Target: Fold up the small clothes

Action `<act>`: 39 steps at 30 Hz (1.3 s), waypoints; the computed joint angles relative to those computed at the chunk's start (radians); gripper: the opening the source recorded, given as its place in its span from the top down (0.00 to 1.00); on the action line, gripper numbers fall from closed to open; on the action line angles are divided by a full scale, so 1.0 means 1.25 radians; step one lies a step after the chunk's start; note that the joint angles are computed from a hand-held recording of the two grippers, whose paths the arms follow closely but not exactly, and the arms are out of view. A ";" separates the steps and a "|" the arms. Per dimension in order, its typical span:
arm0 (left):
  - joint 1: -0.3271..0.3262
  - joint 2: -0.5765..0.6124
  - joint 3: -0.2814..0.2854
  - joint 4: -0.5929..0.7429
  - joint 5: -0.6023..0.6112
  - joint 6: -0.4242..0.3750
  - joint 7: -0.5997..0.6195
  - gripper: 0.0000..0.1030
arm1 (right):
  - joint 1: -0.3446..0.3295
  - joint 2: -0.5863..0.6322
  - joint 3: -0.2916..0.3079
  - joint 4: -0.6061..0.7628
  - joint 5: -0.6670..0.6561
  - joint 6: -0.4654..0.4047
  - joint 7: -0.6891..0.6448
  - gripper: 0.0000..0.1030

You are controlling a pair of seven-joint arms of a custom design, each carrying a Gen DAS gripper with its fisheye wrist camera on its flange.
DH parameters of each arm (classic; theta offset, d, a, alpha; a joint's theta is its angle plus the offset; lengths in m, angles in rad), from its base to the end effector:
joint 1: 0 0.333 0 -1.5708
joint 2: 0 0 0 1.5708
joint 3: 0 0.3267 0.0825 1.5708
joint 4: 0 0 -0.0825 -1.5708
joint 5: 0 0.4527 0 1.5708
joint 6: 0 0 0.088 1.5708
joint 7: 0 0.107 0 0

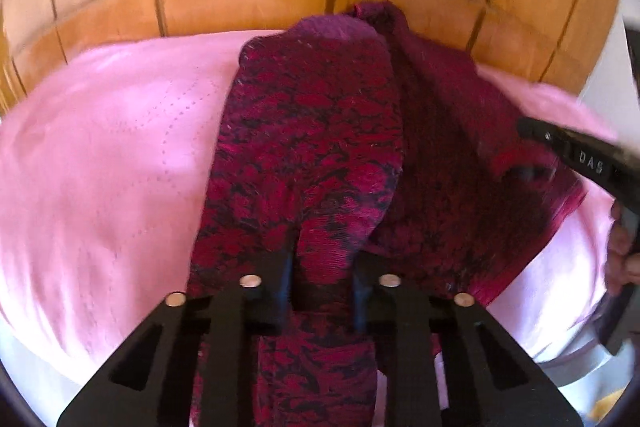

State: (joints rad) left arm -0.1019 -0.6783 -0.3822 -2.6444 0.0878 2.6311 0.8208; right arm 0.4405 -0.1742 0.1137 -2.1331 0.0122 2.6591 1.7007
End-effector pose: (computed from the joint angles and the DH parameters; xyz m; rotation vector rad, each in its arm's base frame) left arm 0.3980 -0.2142 0.4898 -2.0386 1.6590 -0.7451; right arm 0.5184 0.3242 0.5483 -2.0855 1.3512 -0.4006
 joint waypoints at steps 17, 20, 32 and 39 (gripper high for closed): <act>0.267 0.021 0.006 0.079 0.117 0.004 -0.060 0.86 | 0.037 -0.048 -0.077 -0.001 0.309 -0.062 -0.328 0.18; 0.326 0.079 0.019 0.129 0.159 -0.002 -0.105 0.86 | 0.044 -0.045 -0.033 -0.019 0.253 -0.038 -0.363 0.16; 0.368 0.083 0.042 0.167 0.392 -0.068 -0.312 0.40 | -0.005 -0.005 -0.024 0.037 0.117 -0.022 -0.226 0.89; 0.155 -0.010 0.139 0.022 0.178 0.033 -0.126 0.40 | -0.153 0.093 -0.037 0.179 -0.200 -0.019 0.088 0.89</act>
